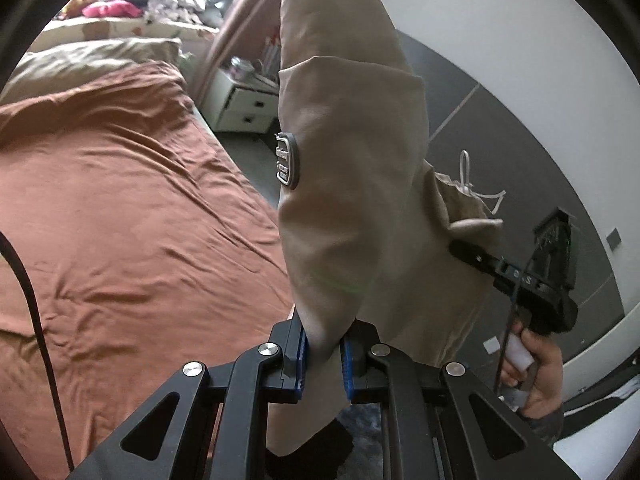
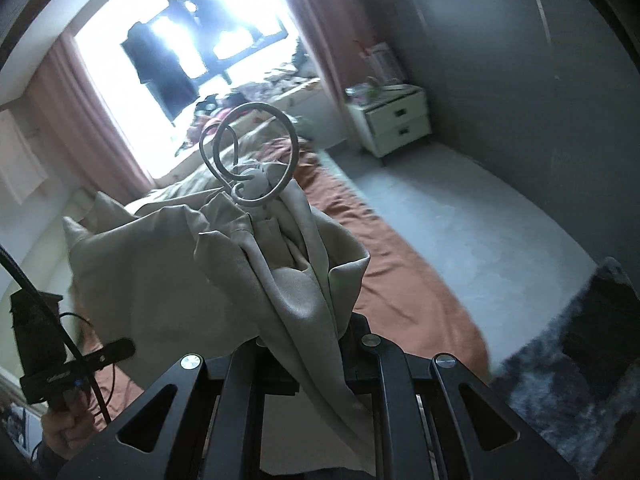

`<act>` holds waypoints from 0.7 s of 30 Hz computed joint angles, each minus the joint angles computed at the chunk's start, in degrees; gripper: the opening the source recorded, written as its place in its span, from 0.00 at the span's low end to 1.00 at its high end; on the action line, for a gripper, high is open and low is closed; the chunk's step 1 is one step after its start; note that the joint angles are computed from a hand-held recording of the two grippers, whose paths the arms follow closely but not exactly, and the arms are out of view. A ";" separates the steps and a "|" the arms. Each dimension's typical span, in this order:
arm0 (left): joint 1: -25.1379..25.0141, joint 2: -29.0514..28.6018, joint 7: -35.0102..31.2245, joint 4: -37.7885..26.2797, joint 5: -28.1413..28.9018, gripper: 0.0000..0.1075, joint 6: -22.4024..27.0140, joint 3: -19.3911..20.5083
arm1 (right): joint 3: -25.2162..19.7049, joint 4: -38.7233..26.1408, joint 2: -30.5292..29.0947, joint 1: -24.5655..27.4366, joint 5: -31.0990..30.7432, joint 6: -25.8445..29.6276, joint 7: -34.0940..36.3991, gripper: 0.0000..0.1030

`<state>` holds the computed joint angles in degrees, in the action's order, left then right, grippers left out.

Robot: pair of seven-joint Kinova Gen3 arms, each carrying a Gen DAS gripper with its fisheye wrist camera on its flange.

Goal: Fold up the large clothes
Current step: 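Lift the folded beige fabric off the sheet with both tools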

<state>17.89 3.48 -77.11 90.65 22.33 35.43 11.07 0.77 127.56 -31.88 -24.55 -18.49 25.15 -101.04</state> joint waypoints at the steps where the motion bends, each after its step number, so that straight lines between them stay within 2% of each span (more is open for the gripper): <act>1: 0.13 1.08 -0.05 -0.76 0.10 0.13 0.23 0.17 | -0.68 -0.02 0.78 0.80 0.39 -0.24 -0.84 0.08; 2: 0.07 2.40 -0.53 -1.35 0.66 0.13 0.25 0.35 | -2.41 -1.00 1.68 1.76 1.01 0.00 -2.61 0.08; 5: -0.46 7.36 -1.30 -4.22 0.99 0.13 1.42 0.54 | -3.41 -2.04 5.50 0.74 5.69 -1.39 -9.56 0.08; 11: -2.02 16.15 -3.05 -9.95 0.40 0.13 2.86 1.18 | -1.15 -7.02 16.93 -5.28 16.84 -3.82 -23.54 0.08; 14: -3.25 20.27 -3.91 -13.90 -0.17 0.13 4.78 1.13 | -3.31 -12.34 22.18 -4.46 23.33 -1.64 -30.46 0.08; 16: -3.71 22.31 -4.06 -15.56 -0.71 0.13 5.56 0.84 | -2.24 -16.54 26.22 -7.16 27.34 0.68 -35.12 0.11; 19: -4.58 26.52 -4.37 -18.94 -1.22 0.15 6.95 0.85 | -4.66 -23.79 33.05 -6.56 32.59 6.20 -42.11 0.22; 21: -4.21 30.08 -3.73 -22.57 -2.50 0.23 8.98 -0.02 | -4.52 -27.67 36.37 -8.15 35.87 8.93 -46.77 0.30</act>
